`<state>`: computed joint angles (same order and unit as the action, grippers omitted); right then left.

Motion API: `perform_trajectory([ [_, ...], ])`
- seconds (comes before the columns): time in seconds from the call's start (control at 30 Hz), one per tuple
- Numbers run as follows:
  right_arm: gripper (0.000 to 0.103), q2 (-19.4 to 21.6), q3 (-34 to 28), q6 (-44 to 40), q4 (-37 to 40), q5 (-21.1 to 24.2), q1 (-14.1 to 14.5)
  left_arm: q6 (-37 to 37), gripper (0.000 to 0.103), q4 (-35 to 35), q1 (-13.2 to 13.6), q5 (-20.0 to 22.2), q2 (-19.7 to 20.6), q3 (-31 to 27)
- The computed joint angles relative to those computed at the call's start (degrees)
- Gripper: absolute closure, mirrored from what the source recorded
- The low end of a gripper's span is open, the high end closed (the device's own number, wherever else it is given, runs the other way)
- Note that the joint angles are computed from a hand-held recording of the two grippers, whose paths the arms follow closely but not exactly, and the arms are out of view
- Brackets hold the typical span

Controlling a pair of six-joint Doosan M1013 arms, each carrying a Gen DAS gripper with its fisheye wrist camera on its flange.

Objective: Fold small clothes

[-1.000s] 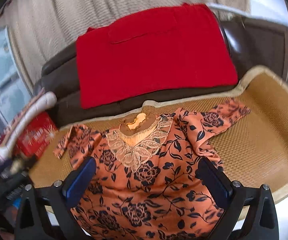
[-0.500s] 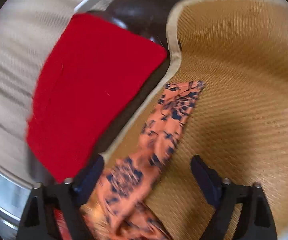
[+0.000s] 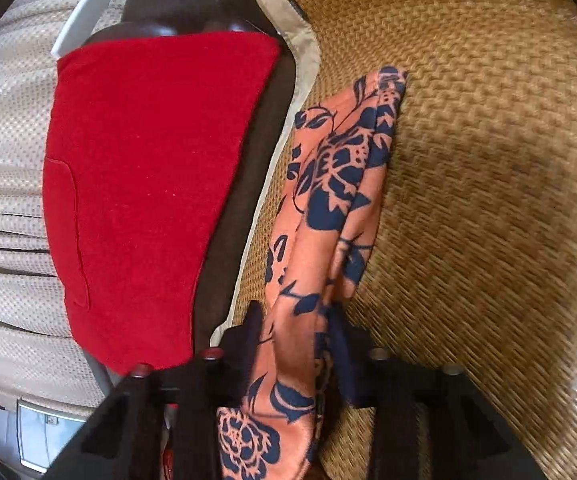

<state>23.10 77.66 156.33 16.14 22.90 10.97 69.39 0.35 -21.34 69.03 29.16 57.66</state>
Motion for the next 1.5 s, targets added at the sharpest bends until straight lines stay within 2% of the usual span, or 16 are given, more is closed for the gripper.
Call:
perform_trajectory([
  [0.03,0.093,0.5,-1.2,2.4,-3.2,0.6,0.4,0.9,0.0,-0.3,0.5,1.3,1.2,-1.6],
  [0.1,0.093,1.1,-4.0,6.2,-10.5,2.6,1.2,-0.1,0.0,1.2,0.6,0.7,0.9,-1.7],
  [0.17,0.094,1.8,-7.1,8.5,-19.0,5.0,2.8,-2.3,0.0,3.4,1.1,-3.5,-0.2,-0.3],
  [0.3,0.094,3.0,-12.7,4.1,-22.2,3.6,5.9,-8.7,0.0,7.8,1.8,-9.6,-2.9,2.3],
  [0.43,0.094,6.7,-21.8,-14.5,-13.3,6.6,9.3,-14.7,0.0,14.5,2.4,-10.8,-4.5,3.9],
  [0.6,0.094,15.2,-36.7,-31.7,1.2,17.6,13.4,-21.7,0.0,21.9,3.7,-10.6,-6.1,5.8],
  [0.77,0.087,26.4,-53.4,-31.1,12.2,34.7,14.5,-23.8,0.0,21.5,4.8,-10.9,-6.8,7.0],
  [0.9,0.075,26.2,-51.7,-29.7,18.6,40.1,15.4,-22.8,0.0,20.0,4.9,-12.0,-7.1,7.2],
  [0.97,0.067,23.6,-48.0,-33.1,20.2,37.4,15.5,-22.0,0.0,18.7,5.1,-13.7,-7.5,7.7],
  [1.03,0.004,19.0,-39.6,-37.4,24.5,31.4,15.2,-20.7,0.0,16.5,5.1,-15.9,-7.9,8.2],
  [1.07,0.0,17.0,-36.2,-37.7,25.3,27.4,15.1,-20.1,0.0,15.8,4.8,-16.9,-8.1,8.5],
  [1.13,0.0,13.3,-30.0,-35.4,22.6,19.4,15.4,-17.4,0.0,13.9,4.4,-18.3,-8.0,8.5],
  [1.2,0.001,12.2,-27.5,-34.8,23.7,16.0,14.4,-14.4,0.0,11.5,4.1,-18.9,-7.7,8.1],
  [1.33,0.032,9.6,-20.9,-29.3,23.6,12.9,12.4,-9.7,0.0,6.7,3.1,-21.3,-7.0,7.5],
  [1.43,0.043,9.9,-20.1,-22.9,21.2,11.1,12.0,-5.5,0.0,4.1,1.7,-20.4,-5.4,5.5],
  [1.5,0.043,10.2,-20.7,-16.7,13.5,11.5,12.4,-3.1,0.0,3.0,0.7,-18.3,-3.9,3.4],
])
